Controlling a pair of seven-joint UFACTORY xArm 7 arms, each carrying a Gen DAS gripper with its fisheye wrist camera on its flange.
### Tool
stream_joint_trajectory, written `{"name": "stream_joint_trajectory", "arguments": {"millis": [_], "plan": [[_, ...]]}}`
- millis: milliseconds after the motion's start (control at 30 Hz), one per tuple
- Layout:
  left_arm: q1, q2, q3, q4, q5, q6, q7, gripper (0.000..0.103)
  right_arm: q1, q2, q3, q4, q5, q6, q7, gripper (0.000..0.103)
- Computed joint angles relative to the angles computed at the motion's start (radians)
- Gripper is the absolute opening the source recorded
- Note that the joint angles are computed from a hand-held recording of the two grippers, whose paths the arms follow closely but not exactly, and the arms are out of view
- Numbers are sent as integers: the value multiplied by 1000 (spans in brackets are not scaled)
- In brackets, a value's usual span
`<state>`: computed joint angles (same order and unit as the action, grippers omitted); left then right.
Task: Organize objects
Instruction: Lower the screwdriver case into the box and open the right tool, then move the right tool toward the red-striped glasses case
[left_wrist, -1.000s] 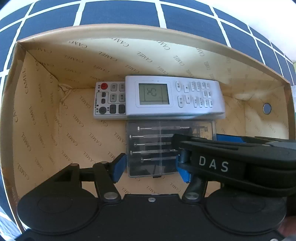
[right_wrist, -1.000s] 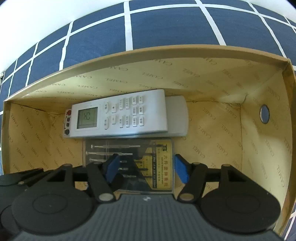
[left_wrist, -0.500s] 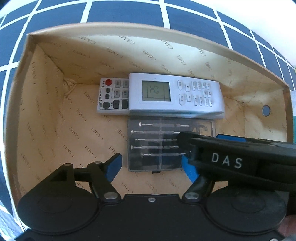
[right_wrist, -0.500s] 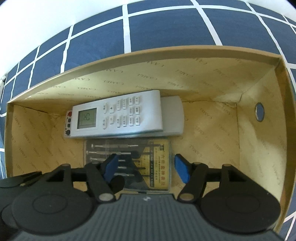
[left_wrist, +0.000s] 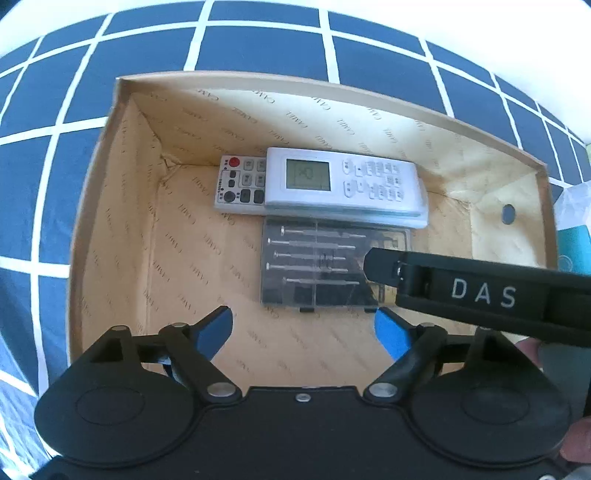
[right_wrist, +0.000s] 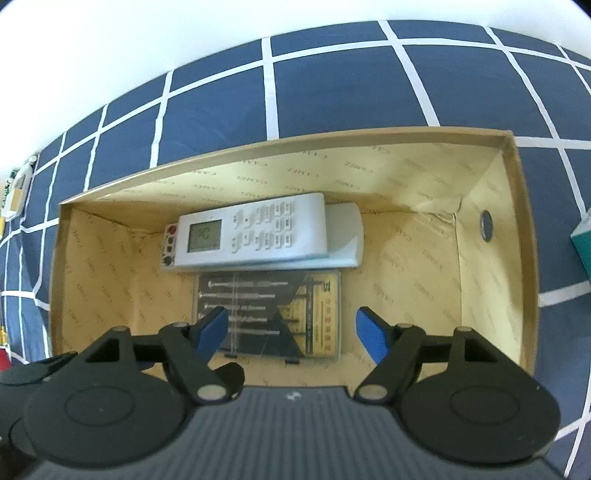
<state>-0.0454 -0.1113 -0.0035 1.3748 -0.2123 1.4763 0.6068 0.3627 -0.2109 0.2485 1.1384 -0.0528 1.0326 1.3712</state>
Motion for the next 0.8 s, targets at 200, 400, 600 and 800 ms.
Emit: {"name": "stream_joint_trajectory", "arguments": {"millis": [200,400,600,800], "plan": [[2,-64,7,-31,-7,6,-10,87,5,-42,17,16,-27,47,17,85],[1,-151,24,-66,-14,20,6,94,7,-92,50,39,-63,108,49,94],[4,-234,46,-92,-21,49,22,99,12,-144,97,58,-92,178,108,103],[3,-319,63,-120,-23,85,32,103,21,-206,142,65,-100,248,163,103]]}}
